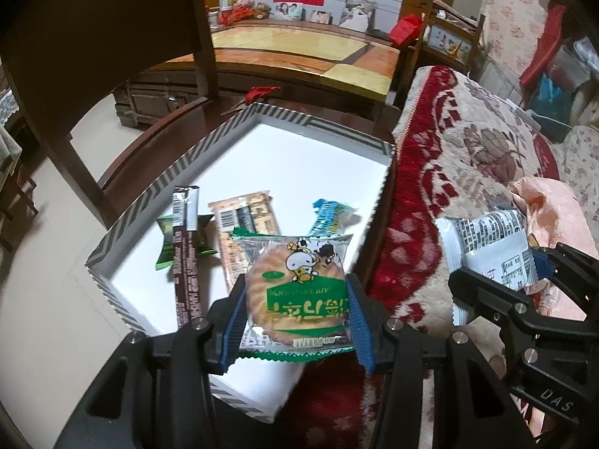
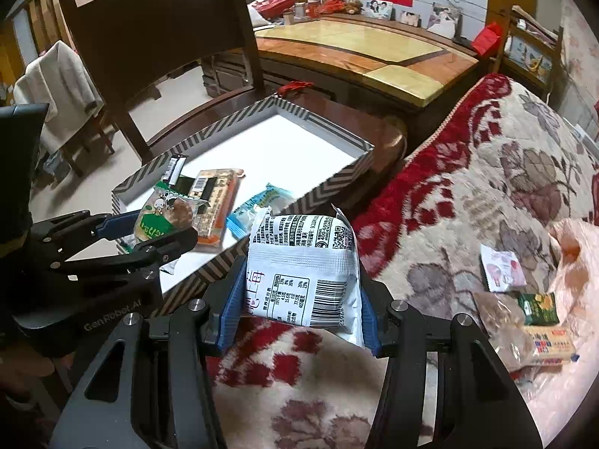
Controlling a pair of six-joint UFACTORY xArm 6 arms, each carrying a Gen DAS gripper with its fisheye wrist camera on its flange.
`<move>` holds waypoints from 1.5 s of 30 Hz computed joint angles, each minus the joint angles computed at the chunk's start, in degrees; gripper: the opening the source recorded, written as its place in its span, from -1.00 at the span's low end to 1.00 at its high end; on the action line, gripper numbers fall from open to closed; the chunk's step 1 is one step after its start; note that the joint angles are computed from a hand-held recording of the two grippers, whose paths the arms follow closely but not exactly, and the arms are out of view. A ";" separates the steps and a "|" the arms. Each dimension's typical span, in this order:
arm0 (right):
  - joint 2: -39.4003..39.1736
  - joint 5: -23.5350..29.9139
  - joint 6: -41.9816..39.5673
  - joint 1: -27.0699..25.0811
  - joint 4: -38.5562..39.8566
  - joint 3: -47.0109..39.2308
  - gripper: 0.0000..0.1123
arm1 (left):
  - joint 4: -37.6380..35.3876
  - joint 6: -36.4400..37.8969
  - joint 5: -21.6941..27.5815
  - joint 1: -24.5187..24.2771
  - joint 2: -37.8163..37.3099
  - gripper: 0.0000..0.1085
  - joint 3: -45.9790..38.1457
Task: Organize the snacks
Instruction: 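Carry bread roll and white packet over the white tray with both tools, then open both tools to drop the bread roll and white packet in tray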
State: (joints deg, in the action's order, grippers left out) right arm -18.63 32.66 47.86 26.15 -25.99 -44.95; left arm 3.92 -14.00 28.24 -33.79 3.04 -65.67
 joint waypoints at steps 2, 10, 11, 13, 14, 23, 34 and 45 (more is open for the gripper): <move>1.24 -0.50 -0.93 -0.21 0.72 -0.90 -0.08 | -0.14 0.01 0.15 0.55 0.22 -0.05 -0.09; 6.98 -2.28 -5.03 -0.78 3.03 -5.32 -0.08 | -0.30 -0.54 0.84 2.68 2.38 -0.05 -1.76; 7.83 -2.44 -5.57 -0.93 3.28 -6.03 -0.08 | -0.26 -0.69 0.87 2.92 2.70 -0.05 -1.98; 9.55 -2.67 -7.14 -1.21 4.49 -7.49 -0.08 | -0.28 -0.79 0.97 3.40 3.23 -0.05 -2.34; 10.27 -2.68 -7.76 -1.30 4.92 -8.10 -0.08 | -0.29 -0.90 1.10 3.67 3.58 -0.05 -2.61; 16.61 -3.14 -13.14 -1.55 8.72 -13.63 -0.08 | 0.06 -2.10 2.23 5.05 5.87 -0.05 -4.29; 25.89 -1.81 -20.03 -2.47 13.54 -22.18 -0.08 | 0.39 -2.65 2.64 5.70 7.73 -0.05 -4.84; 31.13 -4.66 -23.33 -2.95 17.78 -25.52 -0.07 | 5.04 -6.68 2.14 5.40 9.05 -0.04 -6.00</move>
